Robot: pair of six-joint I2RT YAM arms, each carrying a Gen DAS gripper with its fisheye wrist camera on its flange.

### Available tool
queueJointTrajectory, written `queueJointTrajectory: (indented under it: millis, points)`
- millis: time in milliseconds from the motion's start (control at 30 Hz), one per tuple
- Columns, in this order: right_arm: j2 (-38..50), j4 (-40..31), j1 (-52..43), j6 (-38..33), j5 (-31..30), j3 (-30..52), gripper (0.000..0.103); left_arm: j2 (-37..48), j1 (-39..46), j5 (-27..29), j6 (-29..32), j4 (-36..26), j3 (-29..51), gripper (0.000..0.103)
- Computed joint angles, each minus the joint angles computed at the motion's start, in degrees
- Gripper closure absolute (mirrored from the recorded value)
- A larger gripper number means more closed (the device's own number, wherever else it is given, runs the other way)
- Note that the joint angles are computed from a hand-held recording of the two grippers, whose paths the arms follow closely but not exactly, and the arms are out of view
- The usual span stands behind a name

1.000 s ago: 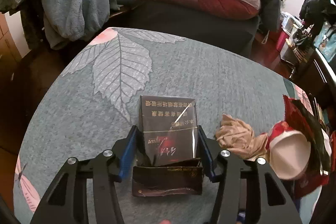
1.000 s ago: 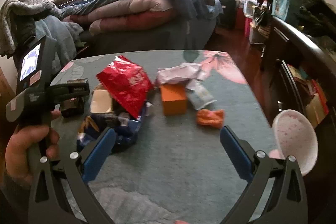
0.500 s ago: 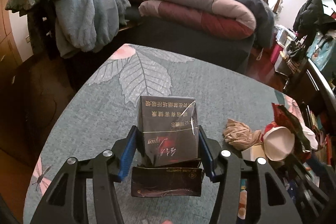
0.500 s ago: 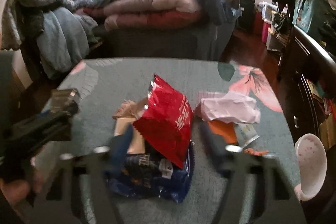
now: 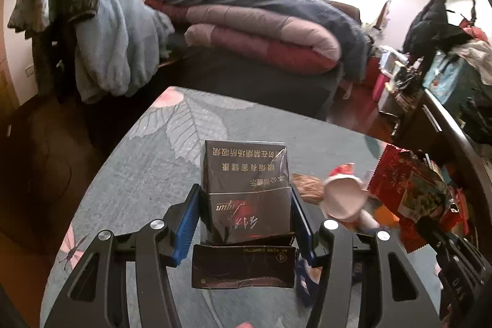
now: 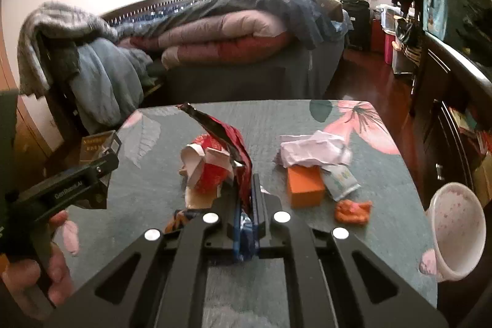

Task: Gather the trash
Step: 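Carry the box with the left tool while the right tool carries the bag to the pink bin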

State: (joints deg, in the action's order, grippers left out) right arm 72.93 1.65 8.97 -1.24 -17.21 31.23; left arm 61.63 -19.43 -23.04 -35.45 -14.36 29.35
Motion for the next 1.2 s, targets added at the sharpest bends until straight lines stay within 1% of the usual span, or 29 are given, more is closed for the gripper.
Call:
queueJointTrajectory:
  millis: [133,233,300,400,500,567,700,833,933,967,1033,1133,1200]
  points:
    - [-7.64,-5.27,-8.63,-2.35,-7.0,-2.35,0.096,-3.43,-6.24,-0.67,-1.01,-1.25,0.43,0.047]
    - [-11.68,-9.27,-17.08,-5.59,-11.98,-3.35,0.095,-1.87,-13.47,-2.25,-2.23,-0.72,2.49,0.047]
    - [-12.34,-11.91,-23.56,-8.81,-15.8,-3.19,0.095,-0.04,-17.04,-3.07,-2.63,0.19,4.01,0.047]
    - [-10.55,-15.03,-35.32,-14.85,-21.47,-1.98,0.095,5.18,-22.31,-3.57,-2.26,2.65,7.65,0.047]
    - [-6.39,-14.48,-44.04,-18.84,-23.73,-0.76,0.095,12.6,-26.31,-2.96,-0.63,6.03,12.52,0.047]
    - [-1.91,-13.58,-49.99,-21.19,-24.82,1.01,0.095,18.5,-28.15,-1.53,0.86,8.0,16.76,0.047]
    - [8.51,-10.44,-58.64,-23.64,-25.05,5.64,0.095,31.33,-31.75,0.97,3.75,10.13,27.47,0.047]
    - [18.92,-6.23,-63.66,-22.81,-23.1,11.25,0.095,43.4,-33.71,3.93,6.25,8.46,40.07,0.047]
    - [25.13,-2.97,-64.84,-21.04,-21.2,14.69,0.095,52.28,-34.28,6.99,8.08,6.56,50.38,0.047]
    - [27.08,-1.9,-65.03,-20.45,-20.59,15.76,0.095,56.21,-34.58,7.21,9.05,5.15,55.38,0.047]
    - [30.68,-0.19,-65.04,-19.34,-19.27,18.02,0.095,60.38,-34.99,8.09,9.95,3.45,60.85,0.047]
    - [36.39,2.24,-64.17,-17.36,-16.54,21.98,0.095,69.08,-34.63,11.33,10.51,-2.41,73.14,0.047]
    - [39.13,3.4,-63.24,-16.24,-15.21,23.79,0.095,75.07,-34.36,11.85,11.2,-6.87,82.02,0.047]
